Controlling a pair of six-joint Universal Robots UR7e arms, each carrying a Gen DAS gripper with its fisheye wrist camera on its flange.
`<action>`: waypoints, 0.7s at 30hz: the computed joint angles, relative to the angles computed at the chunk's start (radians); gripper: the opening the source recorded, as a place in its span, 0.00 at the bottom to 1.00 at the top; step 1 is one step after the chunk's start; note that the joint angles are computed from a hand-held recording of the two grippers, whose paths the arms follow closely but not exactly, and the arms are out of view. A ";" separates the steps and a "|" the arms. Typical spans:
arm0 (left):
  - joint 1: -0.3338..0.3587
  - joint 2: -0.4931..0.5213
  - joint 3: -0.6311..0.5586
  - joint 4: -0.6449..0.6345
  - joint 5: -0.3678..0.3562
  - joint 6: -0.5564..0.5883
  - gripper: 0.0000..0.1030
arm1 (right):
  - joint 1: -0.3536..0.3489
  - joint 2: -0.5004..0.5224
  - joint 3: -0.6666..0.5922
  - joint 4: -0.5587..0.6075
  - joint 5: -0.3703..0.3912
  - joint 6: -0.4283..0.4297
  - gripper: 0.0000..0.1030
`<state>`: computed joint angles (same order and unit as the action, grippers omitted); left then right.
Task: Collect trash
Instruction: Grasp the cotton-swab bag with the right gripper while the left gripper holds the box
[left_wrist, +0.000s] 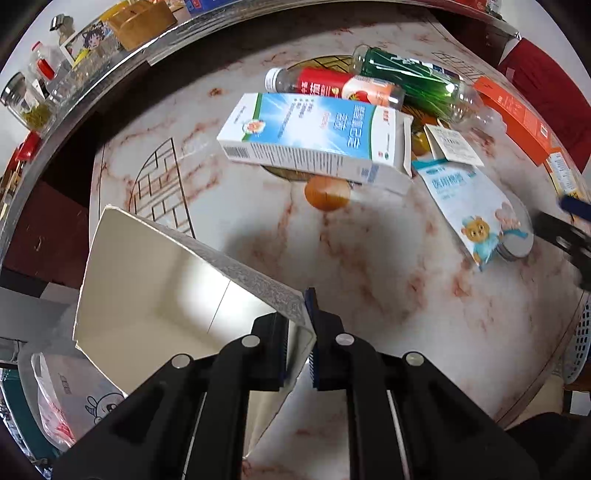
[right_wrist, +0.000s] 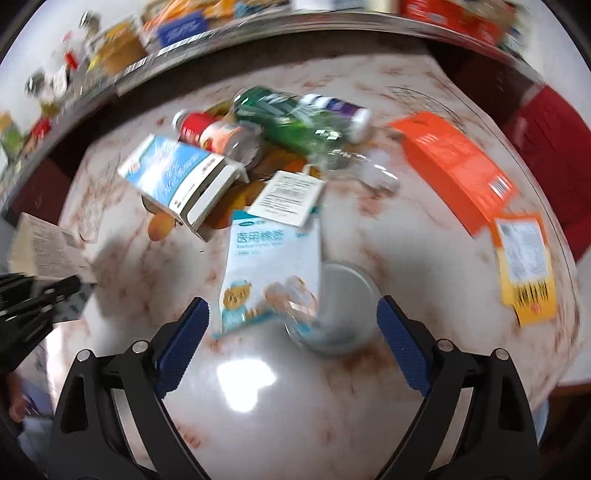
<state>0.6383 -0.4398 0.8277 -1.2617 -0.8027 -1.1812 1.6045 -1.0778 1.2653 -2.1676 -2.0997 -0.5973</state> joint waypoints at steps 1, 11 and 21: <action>0.000 -0.006 0.014 -0.010 -0.006 0.002 0.09 | 0.000 0.015 -0.012 0.009 -0.003 -0.002 0.86; 0.010 -0.060 0.105 -0.070 -0.043 -0.009 0.09 | 0.008 0.099 -0.040 0.107 -0.058 0.028 0.86; 0.022 -0.065 0.129 -0.122 -0.062 0.010 0.09 | 0.026 0.096 0.011 0.037 -0.083 -0.069 0.14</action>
